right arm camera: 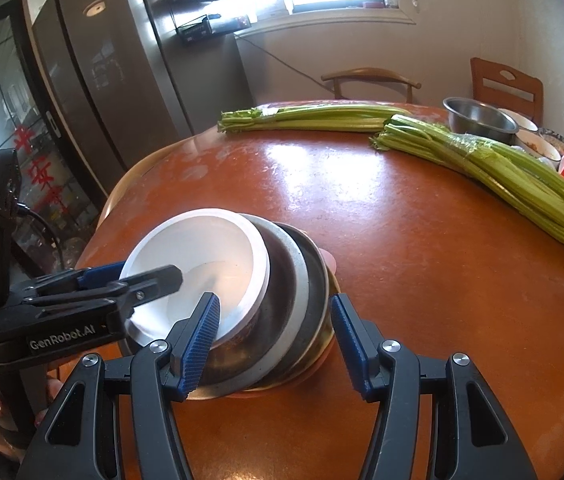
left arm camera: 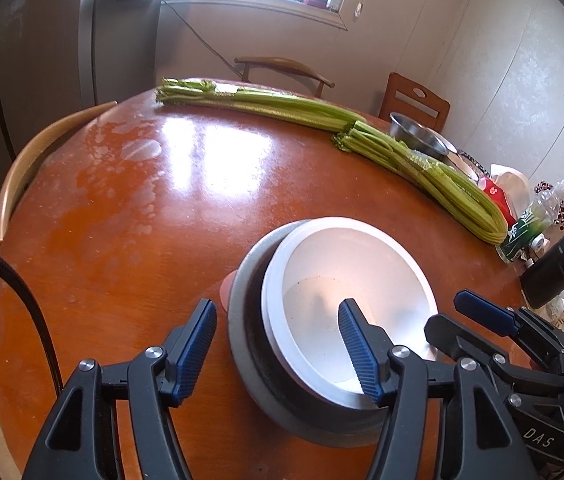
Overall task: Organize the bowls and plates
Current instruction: 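Lower the steel bowl onto the steel plate and open the left tool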
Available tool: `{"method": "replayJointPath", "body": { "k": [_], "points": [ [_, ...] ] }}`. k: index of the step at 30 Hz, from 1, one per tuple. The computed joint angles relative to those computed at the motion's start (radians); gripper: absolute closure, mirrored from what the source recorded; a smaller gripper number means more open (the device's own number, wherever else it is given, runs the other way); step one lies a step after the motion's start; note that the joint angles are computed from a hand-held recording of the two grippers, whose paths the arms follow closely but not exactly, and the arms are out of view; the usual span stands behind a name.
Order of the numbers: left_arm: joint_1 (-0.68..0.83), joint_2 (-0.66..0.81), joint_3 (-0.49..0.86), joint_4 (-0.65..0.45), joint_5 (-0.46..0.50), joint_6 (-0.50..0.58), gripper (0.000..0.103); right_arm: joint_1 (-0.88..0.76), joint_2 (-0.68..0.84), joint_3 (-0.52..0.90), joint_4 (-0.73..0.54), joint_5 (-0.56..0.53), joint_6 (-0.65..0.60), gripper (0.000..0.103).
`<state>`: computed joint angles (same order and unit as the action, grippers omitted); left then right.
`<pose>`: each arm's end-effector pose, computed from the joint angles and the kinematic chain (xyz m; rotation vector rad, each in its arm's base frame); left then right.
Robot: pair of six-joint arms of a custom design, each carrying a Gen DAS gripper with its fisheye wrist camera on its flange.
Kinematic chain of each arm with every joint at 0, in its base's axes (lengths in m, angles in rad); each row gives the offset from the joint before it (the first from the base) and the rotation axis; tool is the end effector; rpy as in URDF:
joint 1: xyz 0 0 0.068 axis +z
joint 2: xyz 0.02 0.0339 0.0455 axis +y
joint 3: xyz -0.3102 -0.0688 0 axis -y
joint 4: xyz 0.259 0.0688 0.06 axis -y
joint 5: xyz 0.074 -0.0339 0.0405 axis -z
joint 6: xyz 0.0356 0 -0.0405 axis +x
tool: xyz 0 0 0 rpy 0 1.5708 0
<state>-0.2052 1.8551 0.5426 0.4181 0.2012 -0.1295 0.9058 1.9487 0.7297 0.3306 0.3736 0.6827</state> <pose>0.2916 -0.0680 0.0913 0.1818 2.4744 -0.3920 0.2247 0.2655 0.0962 -0.1068 2.3955 0.2891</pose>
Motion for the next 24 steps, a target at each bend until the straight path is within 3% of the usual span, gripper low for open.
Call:
{"method": "replayJointPath", "body": {
  "k": [11,24],
  "points": [
    [-0.017,-0.135,-0.089,0.005,-0.034,0.000,0.037,0.079,-0.081,-0.039,-0.046,0.088,0.048,0.043],
    [-0.115,-0.344,-0.368,0.104,-0.180,-0.050,0.031,0.313,-0.095,-0.090,-0.175,0.267,0.262,0.042]
  ]
}}
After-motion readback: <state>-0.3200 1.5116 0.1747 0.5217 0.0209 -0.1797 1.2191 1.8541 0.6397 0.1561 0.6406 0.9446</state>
